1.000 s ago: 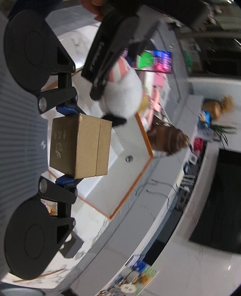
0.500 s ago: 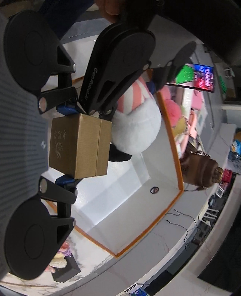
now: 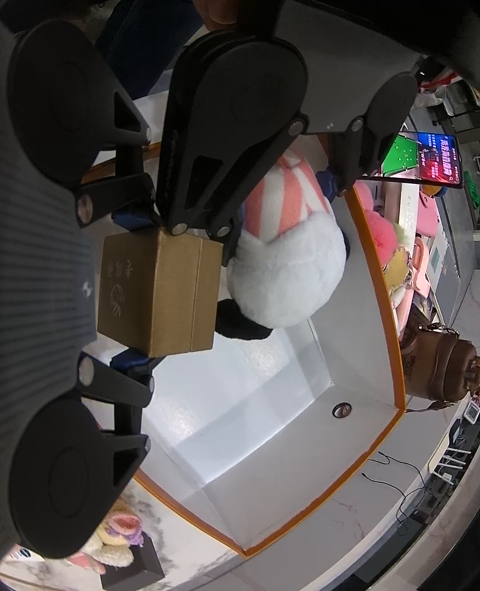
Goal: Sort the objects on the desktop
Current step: 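Lower the panda plush and cardboard box into the box and open both grippers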
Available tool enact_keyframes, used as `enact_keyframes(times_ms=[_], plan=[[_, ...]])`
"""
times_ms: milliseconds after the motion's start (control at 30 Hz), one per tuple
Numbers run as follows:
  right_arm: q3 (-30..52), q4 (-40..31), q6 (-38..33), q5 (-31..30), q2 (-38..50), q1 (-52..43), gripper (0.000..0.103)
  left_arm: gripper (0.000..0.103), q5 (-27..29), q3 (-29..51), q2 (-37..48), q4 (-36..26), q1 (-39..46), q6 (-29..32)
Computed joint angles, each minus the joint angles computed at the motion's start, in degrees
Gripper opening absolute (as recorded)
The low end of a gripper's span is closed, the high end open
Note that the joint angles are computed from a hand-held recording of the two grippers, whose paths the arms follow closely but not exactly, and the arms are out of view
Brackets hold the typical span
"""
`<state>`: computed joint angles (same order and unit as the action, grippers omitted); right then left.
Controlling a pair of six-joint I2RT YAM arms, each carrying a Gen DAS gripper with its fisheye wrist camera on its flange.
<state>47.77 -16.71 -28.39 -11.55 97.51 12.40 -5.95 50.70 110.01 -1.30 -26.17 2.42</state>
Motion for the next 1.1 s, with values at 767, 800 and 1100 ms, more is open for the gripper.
enact_keyframes(times_ms=[767, 800, 1100], plan=[[-5.71, 2.96, 2.58, -2.41, -10.17, -2.18, 0.070, 0.078, 4.10, -5.99, -8.08, 3.74, 2.29, -6.24], [-6.16, 3.18, 2.72, -2.73, -10.89, -2.76, 0.071, 0.078, 3.98, -5.83, -8.45, 3.54, 1.72, -6.69], [-9.56, 2.78, 1.02, -7.14, -17.12, -10.32, 0.073, 0.079, 1.97, -3.16, -9.51, 2.43, -4.75, -9.19]])
